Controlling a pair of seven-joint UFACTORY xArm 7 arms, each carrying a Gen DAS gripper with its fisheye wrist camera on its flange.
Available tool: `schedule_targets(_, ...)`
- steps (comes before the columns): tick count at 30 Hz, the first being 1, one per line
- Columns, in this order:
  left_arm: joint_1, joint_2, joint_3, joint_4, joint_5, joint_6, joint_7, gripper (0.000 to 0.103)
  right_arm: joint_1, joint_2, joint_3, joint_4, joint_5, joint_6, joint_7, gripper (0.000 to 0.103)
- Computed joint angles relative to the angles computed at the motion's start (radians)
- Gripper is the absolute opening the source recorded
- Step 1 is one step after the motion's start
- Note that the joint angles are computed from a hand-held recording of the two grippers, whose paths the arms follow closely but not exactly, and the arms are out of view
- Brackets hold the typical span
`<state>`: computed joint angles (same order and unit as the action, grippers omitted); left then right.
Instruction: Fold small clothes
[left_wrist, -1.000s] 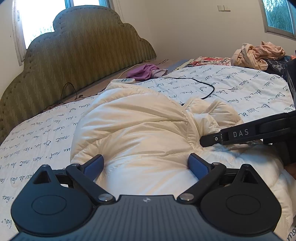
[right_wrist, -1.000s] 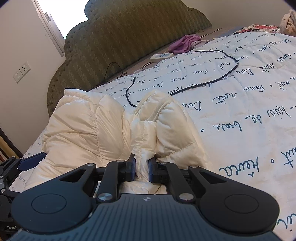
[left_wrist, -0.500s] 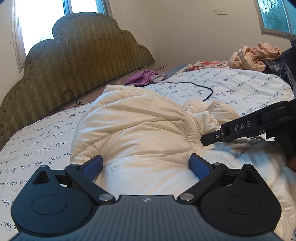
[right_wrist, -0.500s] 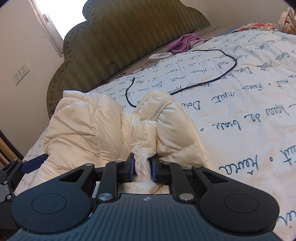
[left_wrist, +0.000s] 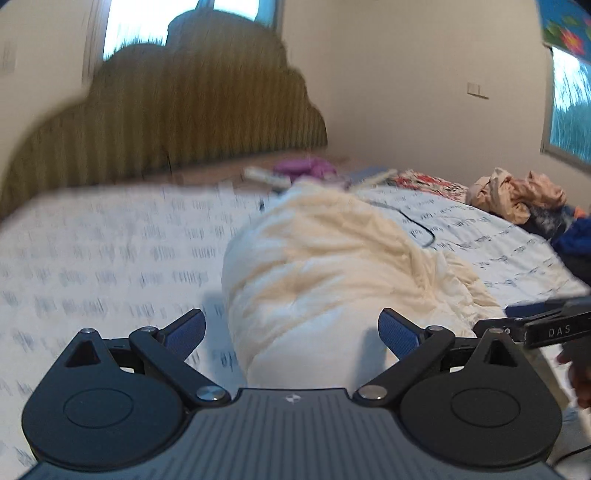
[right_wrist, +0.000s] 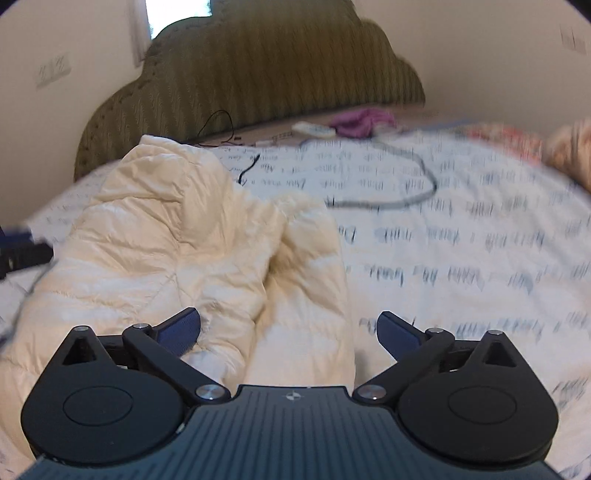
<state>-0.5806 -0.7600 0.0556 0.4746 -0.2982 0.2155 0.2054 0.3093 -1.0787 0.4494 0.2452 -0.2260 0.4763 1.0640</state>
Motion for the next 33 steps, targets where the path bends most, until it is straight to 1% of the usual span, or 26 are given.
schedule_targets(1, -0.054, 0.01, 0.076, 0.018, -0.04, 0.052, 0.014, 0.101, 0.033, -0.011, -0.053, -0.037, 0.037, -0.038, 0.007, 0.103)
schedule_targets(2, -0.117, 0.017, 0.167, 0.038, -0.112, 0.112, 0.031, 0.101, 0.06, -0.021, -0.104, -0.071, 0.07, -0.079, 0.006, 0.103)
schedule_targets(4, -0.218, 0.03, 0.321, 0.08, -0.265, 0.231, 0.063, 0.101, 0.113, -0.014, -0.194, -0.145, 0.146, -0.2, 0.01, 0.103)
schedule_targets(5, -0.276, 0.044, 0.41, 0.108, -0.346, 0.311, 0.088, 0.101, 0.144, -0.004, -0.242, -0.174, 0.18, -0.255, -0.002, 0.102)
schedule_targets(6, -0.312, 0.059, 0.469, 0.123, -0.418, 0.367, 0.111, 0.102, 0.173, 0.007, -0.273, -0.206, 0.207, -0.331, -0.01, 0.102)
schedule_targets(7, -0.319, 0.069, 0.487, 0.123, -0.456, 0.38, 0.117, 0.103, 0.197, 0.023, -0.295, -0.23, 0.222, -0.41, -0.026, 0.102)
schedule_targets(9, -0.341, 0.095, 0.521, 0.132, -0.529, 0.417, 0.161, 0.103, 0.285, 0.103, -0.379, -0.249, 0.244, -0.57, -0.075, 0.102)
schedule_targets(10, -0.348, 0.106, 0.53, 0.133, -0.567, 0.425, 0.178, 0.103, 0.312, 0.147, -0.398, -0.247, 0.248, -0.626, -0.089, 0.102)
schedule_targets(12, -0.347, 0.116, 0.526, 0.131, -0.627, 0.419, 0.213, 0.103, 0.294, 0.216, -0.356, -0.221, 0.252, -0.661, -0.082, 0.098)
schedule_targets(13, -0.34, 0.118, 0.511, 0.129, -0.647, 0.407, 0.229, 0.102, 0.282, 0.247, -0.334, -0.208, 0.257, -0.685, -0.071, 0.095)
schedule_targets(14, -0.327, 0.117, 0.485, 0.123, -0.658, 0.384, 0.242, 0.097, 0.275, 0.276, -0.321, -0.202, 0.264, -0.721, -0.058, 0.085)
schedule_targets(15, -0.309, 0.115, 0.455, 0.118, -0.662, 0.358, 0.256, 0.092, 0.272, 0.311, -0.314, -0.196, 0.269, -0.77, -0.043, 0.07)
schedule_targets(16, -0.289, 0.111, 0.423, 0.114, -0.659, 0.329, 0.278, 0.081, 0.26, 0.334, -0.301, -0.191, 0.275, -0.807, -0.028, 0.064)
schedule_targets(17, -0.268, 0.108, 0.397, 0.116, -0.651, 0.315, 0.294, 0.073, 0.225, 0.344, -0.251, -0.18, 0.285, -0.813, -0.014, 0.058)
schedule_targets(19, -0.232, 0.107, 0.355, 0.128, -0.642, 0.294, 0.33, 0.067, 0.145, 0.344, -0.139, -0.143, 0.293, -0.776, -0.007, 0.053)
schedule_targets(20, -0.212, 0.105, 0.331, 0.132, -0.637, 0.274, 0.352, 0.067, 0.111, 0.352, -0.093, -0.123, 0.294, -0.771, -0.005, 0.049)
schedule_targets(22, -0.172, 0.108, 0.292, 0.149, -0.631, 0.24, 0.391, 0.067, 0.033, 0.363, 0.001, -0.078, 0.289, -0.761, -0.012, 0.046)
schedule_targets(24, -0.138, 0.121, 0.268, 0.18, -0.632, 0.214, 0.435, 0.067, -0.066, 0.381, 0.098, -0.028, 0.288, -0.77, -0.019, 0.045)
schedule_targets(28, -0.109, 0.189, 0.234, 0.248, -0.675, 0.148, 0.537, 0.068, -0.295, 0.447, 0.281, 0.092, 0.298, -0.799, -0.064, 0.045)
schedule_targets(29, -0.087, 0.217, 0.212, 0.263, -0.668, 0.135, 0.538, 0.07, -0.346, 0.464, 0.32, 0.118, 0.305, -0.795, -0.073, 0.045)
schedule_targets(30, -0.052, 0.248, 0.179, 0.274, -0.647, 0.121, 0.517, 0.071, -0.386, 0.483, 0.349, 0.14, 0.313, -0.787, -0.077, 0.045)
schedule_targets(32, 0.045, 0.292, 0.093, 0.271, -0.57, 0.105, 0.433, 0.072, -0.447, 0.545, 0.39, 0.184, 0.316, -0.758, -0.084, 0.046)
schedule_targets(33, 0.085, 0.316, 0.056, 0.272, -0.529, 0.099, 0.387, 0.073, -0.471, 0.578, 0.406, 0.207, 0.315, -0.728, -0.084, 0.051)
